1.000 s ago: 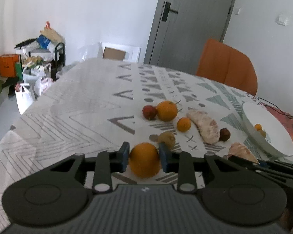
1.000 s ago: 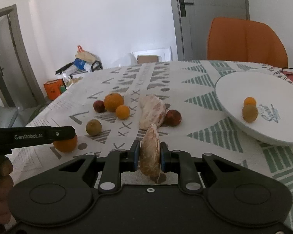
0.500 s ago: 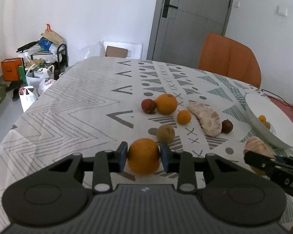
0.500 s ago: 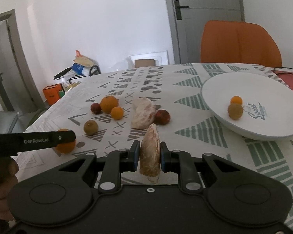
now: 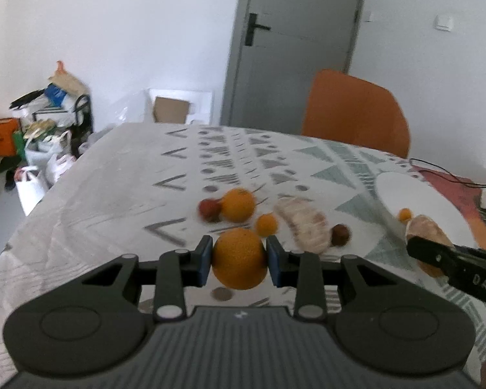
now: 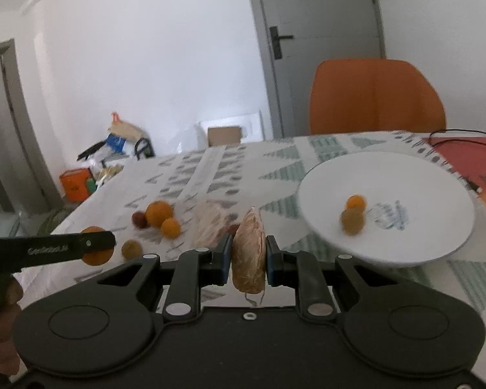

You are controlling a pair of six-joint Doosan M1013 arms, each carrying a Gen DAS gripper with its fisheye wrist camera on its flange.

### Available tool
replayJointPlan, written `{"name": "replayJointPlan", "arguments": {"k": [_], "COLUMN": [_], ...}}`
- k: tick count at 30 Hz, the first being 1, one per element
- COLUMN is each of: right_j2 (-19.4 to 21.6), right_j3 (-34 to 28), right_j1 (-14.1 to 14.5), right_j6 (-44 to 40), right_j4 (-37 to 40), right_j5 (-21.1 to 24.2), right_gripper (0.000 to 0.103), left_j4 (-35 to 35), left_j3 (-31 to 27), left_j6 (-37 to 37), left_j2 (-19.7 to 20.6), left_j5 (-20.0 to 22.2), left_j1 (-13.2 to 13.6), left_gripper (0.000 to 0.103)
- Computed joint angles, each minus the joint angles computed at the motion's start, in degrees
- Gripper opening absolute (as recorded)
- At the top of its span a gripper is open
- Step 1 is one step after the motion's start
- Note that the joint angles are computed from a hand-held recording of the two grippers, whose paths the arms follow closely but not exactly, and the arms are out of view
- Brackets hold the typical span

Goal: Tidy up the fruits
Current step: 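Carry the large orange and peeled tangerine onto the white plate and open both tools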

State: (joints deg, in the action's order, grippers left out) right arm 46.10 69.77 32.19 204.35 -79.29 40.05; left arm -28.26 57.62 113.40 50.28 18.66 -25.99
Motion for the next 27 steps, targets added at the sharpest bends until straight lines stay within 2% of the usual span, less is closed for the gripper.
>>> {"name": "replayJointPlan", "arguments": {"k": [14,27], "right_j2": [-3.02,-4.03], "right_j3": [6.68,10.05], "right_j1": [-2.06,-3.66], "right_j6": [11.16,16.36], "right_j4": [-4.36,-5.40], "right_j5": [3.53,3.55], "right_gripper": [0.019,0.020], "left_j4": [-3.65,-0.85], "left_j3": [-6.25,-13.07], "left_j6": [6.68,6.49], "left_j2": [2.97,6.44], "left_j5": [4.32,8.65], "left_j1": [-2.78,-4.91], "left_gripper": [0.034,0.034]}}
